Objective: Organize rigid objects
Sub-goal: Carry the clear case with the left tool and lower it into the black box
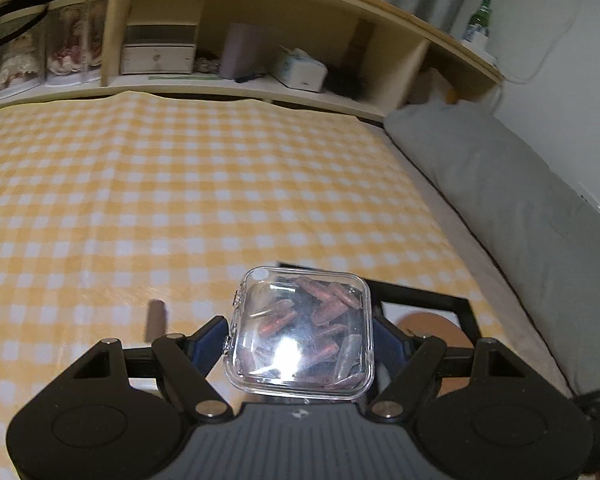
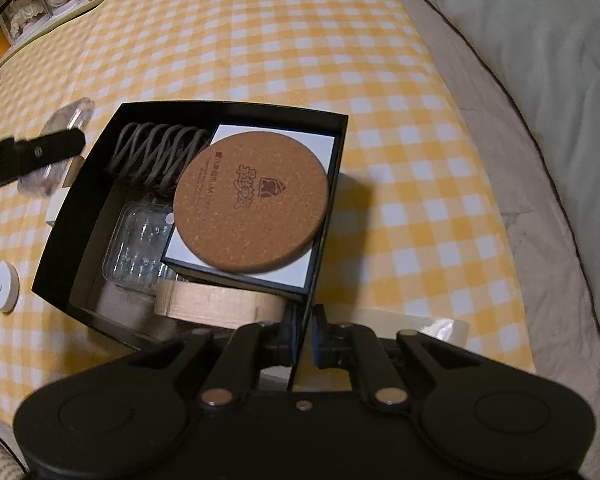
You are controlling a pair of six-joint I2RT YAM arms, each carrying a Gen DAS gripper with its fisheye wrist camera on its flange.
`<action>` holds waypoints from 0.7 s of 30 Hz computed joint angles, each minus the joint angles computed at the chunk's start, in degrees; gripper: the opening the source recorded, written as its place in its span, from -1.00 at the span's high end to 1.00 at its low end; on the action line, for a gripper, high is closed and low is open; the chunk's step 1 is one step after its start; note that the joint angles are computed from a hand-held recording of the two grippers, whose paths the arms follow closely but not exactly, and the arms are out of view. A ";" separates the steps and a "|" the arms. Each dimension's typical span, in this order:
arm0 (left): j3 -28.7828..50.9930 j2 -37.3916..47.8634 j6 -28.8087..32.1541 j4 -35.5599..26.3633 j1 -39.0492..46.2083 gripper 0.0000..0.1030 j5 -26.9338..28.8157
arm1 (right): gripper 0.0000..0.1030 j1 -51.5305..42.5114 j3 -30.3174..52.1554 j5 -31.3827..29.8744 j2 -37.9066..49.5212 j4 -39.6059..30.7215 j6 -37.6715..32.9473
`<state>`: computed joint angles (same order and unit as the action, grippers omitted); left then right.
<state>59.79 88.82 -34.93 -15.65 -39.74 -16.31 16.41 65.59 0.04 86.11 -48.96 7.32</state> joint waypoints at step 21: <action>1.46 4.41 -4.30 -1.71 -6.37 -0.51 -2.24 | 0.85 -0.44 -1.15 -0.88 -2.27 -0.12 -0.47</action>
<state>61.25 93.23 -39.23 -17.36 -46.11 -18.55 15.98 64.44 -0.84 83.84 -49.08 6.85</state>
